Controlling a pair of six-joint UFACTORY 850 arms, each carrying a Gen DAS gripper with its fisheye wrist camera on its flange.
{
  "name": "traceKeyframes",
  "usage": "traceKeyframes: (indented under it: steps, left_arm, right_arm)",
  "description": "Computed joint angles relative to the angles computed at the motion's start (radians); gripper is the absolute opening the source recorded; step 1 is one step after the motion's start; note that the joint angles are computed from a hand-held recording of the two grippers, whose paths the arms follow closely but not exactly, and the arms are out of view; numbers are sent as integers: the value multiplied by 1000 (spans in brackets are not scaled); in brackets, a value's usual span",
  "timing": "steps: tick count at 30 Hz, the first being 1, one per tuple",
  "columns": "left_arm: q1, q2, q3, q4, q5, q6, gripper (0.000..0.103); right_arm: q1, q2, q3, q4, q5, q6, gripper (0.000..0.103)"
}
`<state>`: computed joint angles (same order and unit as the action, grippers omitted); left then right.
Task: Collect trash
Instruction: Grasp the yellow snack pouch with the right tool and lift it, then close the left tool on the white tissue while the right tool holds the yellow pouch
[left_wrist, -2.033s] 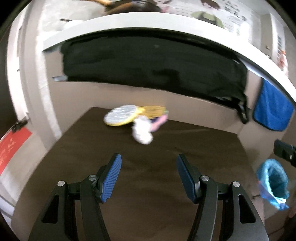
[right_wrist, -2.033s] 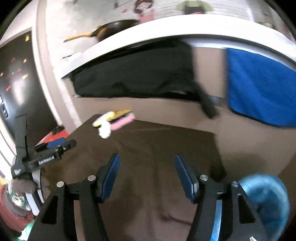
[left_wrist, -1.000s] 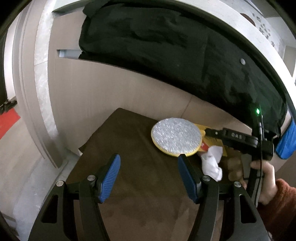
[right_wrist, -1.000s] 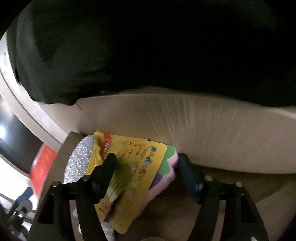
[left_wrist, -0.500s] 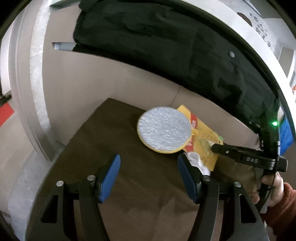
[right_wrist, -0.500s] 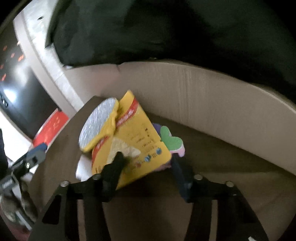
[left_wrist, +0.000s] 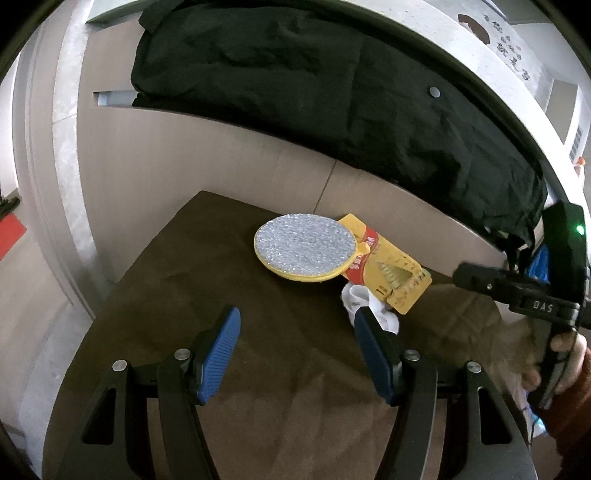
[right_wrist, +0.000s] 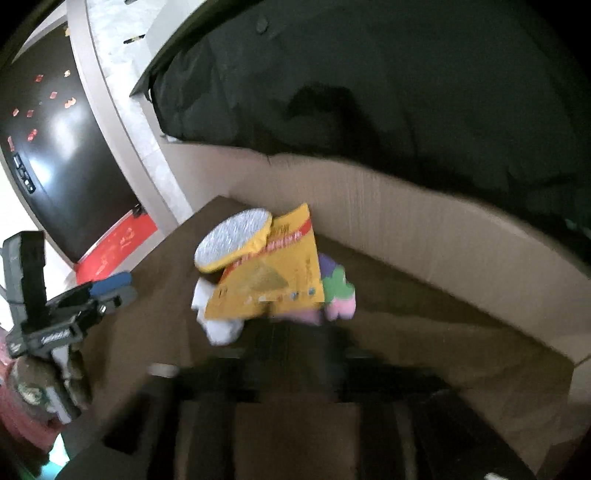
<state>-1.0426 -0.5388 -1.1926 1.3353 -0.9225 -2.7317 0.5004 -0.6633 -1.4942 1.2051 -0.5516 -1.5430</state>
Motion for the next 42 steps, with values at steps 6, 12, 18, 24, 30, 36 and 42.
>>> traceKeyframes:
  steps: [6,12,18,24,30,36,42]
  left_arm:
    - [-19,22,30,-20,-19,-13,65]
    - [-28,48,74,-34,-33,-61,65]
    - [-36,62,99,-60,-42,-78,65]
    - [-49,53,85,-74,-48,-78,65]
    - [-43,10,24,-35,-7,-49,65]
    - [-20,-84,-110,32,85,58,65]
    - [1,-177,-263,20,204,228,65]
  right_arm:
    - [84,-112,-155,-143,61,69,73]
    - [157,-254,-367,-493,14,372,75]
    - [210,-247,-343,-678,119,470,57]
    - [153,-152,-224,-379,92,244,16]
    - [45,-48,-109,-177,48,133,15]
    - [-37,46,16,4,102,-18,15]
    - [-93,81,76,-14,111,-12,15]
